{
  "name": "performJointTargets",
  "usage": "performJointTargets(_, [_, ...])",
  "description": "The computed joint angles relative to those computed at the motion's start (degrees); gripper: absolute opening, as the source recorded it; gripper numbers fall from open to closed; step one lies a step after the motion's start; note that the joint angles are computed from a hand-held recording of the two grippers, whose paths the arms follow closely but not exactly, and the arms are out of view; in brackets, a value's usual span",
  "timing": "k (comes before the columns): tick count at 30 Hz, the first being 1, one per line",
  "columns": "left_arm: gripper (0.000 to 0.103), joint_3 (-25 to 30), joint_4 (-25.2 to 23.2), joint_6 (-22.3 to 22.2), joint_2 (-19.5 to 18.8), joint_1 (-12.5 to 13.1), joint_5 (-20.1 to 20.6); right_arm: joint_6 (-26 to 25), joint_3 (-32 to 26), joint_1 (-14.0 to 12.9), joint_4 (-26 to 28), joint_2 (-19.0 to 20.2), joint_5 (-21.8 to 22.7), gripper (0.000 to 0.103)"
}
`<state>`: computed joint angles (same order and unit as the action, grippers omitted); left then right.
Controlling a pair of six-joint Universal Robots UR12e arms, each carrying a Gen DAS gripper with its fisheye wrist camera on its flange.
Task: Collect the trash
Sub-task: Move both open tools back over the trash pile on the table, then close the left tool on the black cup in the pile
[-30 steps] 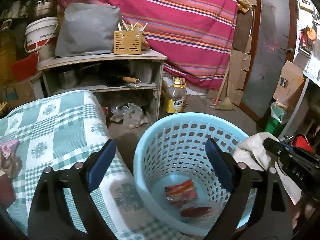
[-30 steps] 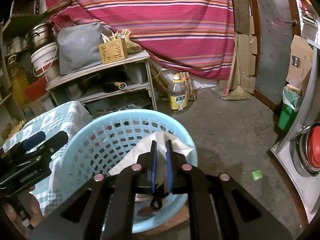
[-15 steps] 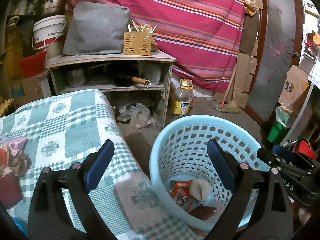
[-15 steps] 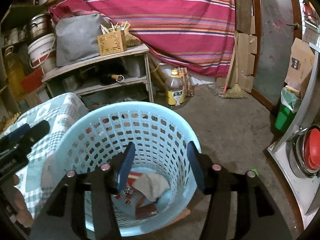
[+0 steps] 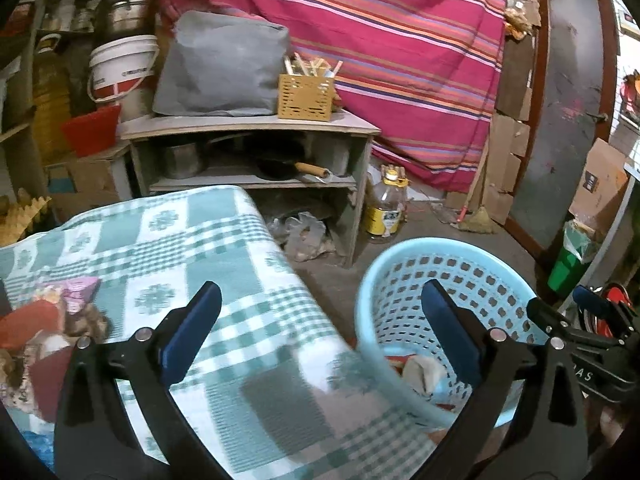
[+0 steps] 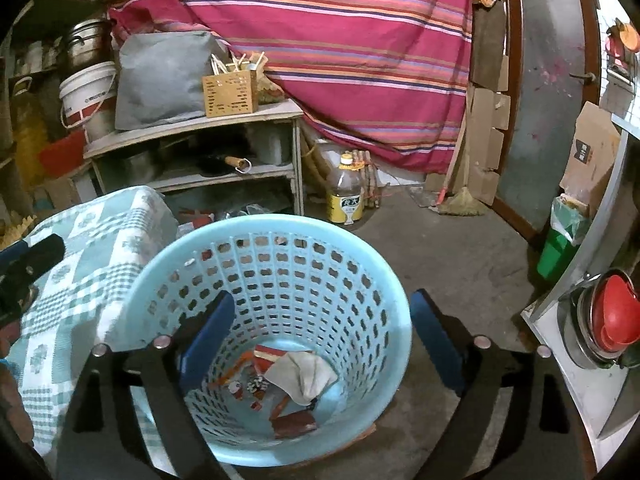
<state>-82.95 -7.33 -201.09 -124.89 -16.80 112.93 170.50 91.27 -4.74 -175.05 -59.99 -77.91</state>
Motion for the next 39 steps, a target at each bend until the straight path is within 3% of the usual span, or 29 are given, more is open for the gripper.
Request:
performJointTargets(12, [0.097,-7.7,0.4,-3.0,5.9,2.2,3.5,2.7,1.3,1.9,-2.1,-1.3,0.6,0.095])
performJointTargets(20, [0.097,-14.8,0.7,-7.5,11.7,4.9,5.4,1.9,1.3,5.0,-2.6,-1.5,1.4,0.097])
performJointTargets(25, [0.097,-18.7,-0.4,-9.2,15.0,6.4,9.1,1.6,1.1,7.6,-1.4,-1.5,4.0,0.097])
performJointTargets(31, [0.097,-23.8,-1.5,-11.5,18.6,9.7,10.3,0.1,0.9,10.6,-0.9,-1.4,5.5,0.097])
performJointTargets(39, [0.097,-27.1,-5.1,-11.6,20.0,14.1,9.7,-0.7,0.3,13.2,-0.3,-0.7,4.6,0.097])
